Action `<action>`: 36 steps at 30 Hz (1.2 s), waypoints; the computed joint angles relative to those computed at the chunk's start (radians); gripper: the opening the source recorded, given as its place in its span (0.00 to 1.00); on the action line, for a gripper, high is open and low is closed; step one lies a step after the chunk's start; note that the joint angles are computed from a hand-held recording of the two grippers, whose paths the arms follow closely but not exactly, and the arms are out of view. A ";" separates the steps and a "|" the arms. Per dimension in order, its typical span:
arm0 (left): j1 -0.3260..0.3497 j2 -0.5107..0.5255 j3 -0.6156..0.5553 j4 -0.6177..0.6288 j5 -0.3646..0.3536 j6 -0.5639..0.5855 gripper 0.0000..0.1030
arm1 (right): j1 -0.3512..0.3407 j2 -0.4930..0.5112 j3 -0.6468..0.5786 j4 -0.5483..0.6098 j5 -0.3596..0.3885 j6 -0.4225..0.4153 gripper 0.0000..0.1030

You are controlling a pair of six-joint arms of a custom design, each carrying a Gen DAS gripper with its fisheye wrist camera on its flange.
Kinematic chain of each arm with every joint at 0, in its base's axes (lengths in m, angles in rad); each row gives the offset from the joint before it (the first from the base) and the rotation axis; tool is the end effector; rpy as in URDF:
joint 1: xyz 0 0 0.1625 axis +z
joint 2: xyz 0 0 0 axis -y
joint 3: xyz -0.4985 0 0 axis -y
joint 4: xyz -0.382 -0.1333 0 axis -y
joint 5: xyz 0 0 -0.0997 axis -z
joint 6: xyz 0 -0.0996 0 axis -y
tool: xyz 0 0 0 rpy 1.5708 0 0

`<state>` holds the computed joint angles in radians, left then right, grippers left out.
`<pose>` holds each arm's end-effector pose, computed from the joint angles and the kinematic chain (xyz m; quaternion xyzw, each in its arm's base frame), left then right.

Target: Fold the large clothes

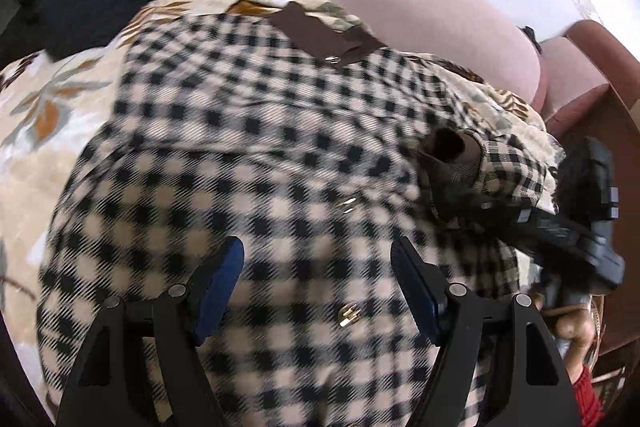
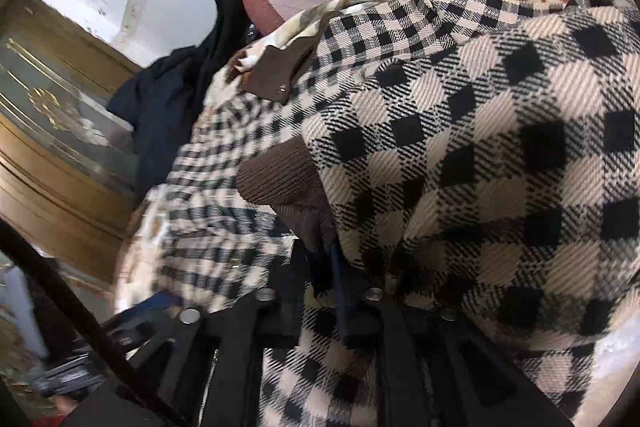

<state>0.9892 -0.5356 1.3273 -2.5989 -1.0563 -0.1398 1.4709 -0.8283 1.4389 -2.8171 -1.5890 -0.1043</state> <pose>-0.2950 -0.7806 0.0842 0.1811 0.9436 -0.1959 0.1961 0.0521 -0.7986 0.2898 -0.0008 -0.9499 0.3100 0.0405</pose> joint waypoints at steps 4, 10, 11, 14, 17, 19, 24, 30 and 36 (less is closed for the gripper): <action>-0.004 0.054 -0.078 0.041 -0.048 0.023 0.73 | -0.019 -0.077 0.054 -0.066 0.074 -0.011 0.34; -0.013 0.158 -0.227 0.110 -0.108 0.090 0.73 | -0.055 -0.142 0.104 -0.174 0.037 0.060 0.43; -0.015 0.174 -0.249 0.122 -0.106 0.104 0.73 | -0.059 -0.144 0.106 -0.183 0.034 0.072 0.44; -0.018 0.220 -0.314 0.167 -0.117 0.139 0.73 | -0.068 -0.158 0.121 -0.197 0.016 0.078 0.44; -0.030 0.255 -0.353 0.178 -0.097 0.182 0.73 | -0.059 -0.161 0.116 -0.192 -0.031 0.057 0.44; -0.041 0.276 -0.377 0.197 -0.062 0.201 0.52 | -0.051 -0.159 0.112 -0.200 -0.067 0.043 0.44; -0.049 0.283 -0.408 0.245 -0.036 0.201 0.09 | -0.048 -0.152 0.107 -0.257 -0.092 0.073 0.44; -0.036 0.194 -0.383 0.148 -0.067 0.197 0.09 | -0.052 -0.175 0.130 -0.321 -0.100 0.084 0.44; 0.002 0.168 -0.457 0.128 0.080 0.211 0.09 | -0.039 -0.157 0.114 -0.296 -0.113 0.066 0.44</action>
